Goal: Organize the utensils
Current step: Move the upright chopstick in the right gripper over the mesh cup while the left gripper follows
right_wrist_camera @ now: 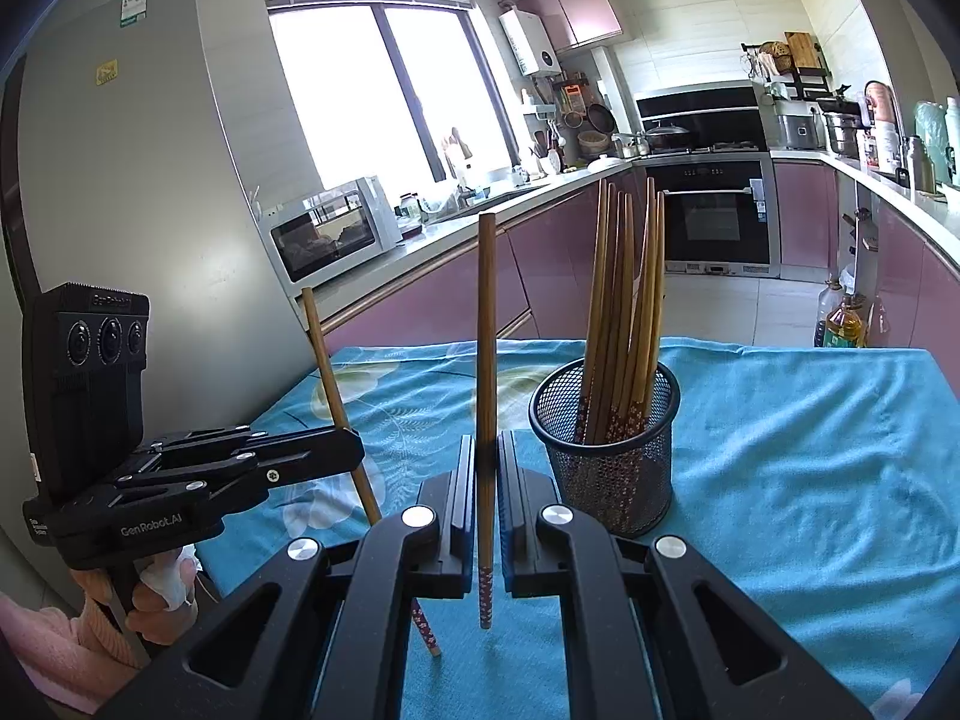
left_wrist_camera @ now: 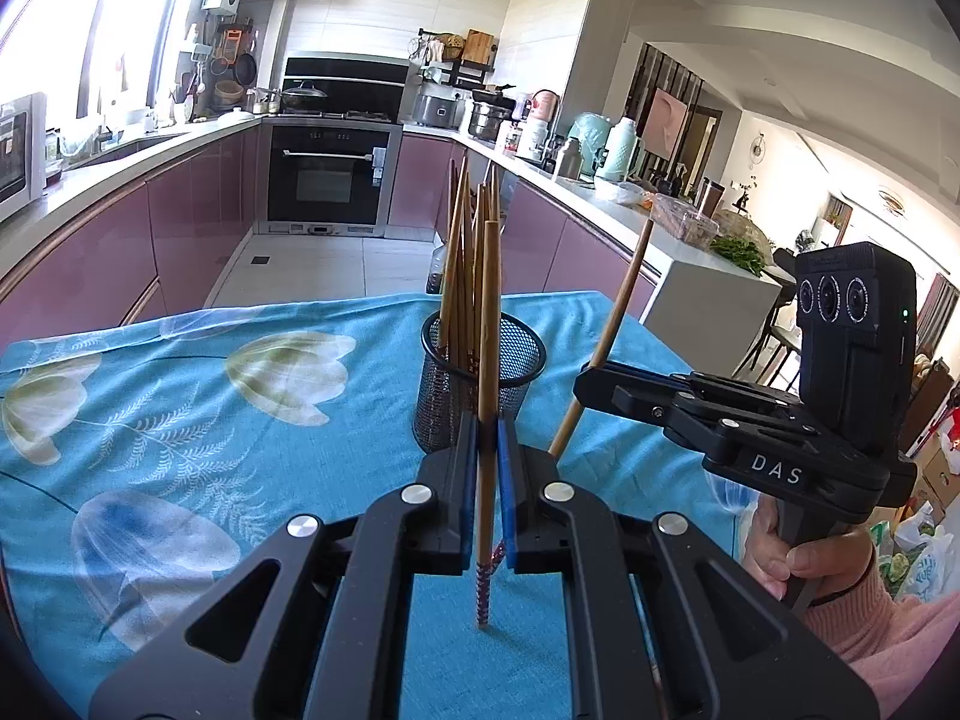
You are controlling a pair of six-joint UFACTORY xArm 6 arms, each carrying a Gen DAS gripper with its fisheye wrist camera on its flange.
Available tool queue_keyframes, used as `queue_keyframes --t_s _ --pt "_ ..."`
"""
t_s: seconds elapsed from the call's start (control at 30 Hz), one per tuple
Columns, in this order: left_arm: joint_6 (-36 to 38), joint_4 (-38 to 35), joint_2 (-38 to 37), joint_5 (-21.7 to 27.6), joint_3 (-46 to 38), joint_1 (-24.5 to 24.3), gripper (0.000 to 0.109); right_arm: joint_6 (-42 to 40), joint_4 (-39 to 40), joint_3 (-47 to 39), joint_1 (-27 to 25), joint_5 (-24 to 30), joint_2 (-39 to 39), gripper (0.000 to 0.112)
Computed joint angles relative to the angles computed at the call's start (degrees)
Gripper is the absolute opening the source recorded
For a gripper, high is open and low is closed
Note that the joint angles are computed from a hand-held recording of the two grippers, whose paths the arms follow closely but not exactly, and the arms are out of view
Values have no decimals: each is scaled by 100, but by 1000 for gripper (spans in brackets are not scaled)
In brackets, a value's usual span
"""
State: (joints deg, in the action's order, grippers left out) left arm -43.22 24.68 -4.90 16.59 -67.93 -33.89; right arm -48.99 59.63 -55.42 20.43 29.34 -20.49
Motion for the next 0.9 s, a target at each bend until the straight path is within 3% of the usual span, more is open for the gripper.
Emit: queue_keyframes --t_s 0.9 --pt "25 66 88 19 -165 4 7 -79 73 -79 -85 -85 -2 6"
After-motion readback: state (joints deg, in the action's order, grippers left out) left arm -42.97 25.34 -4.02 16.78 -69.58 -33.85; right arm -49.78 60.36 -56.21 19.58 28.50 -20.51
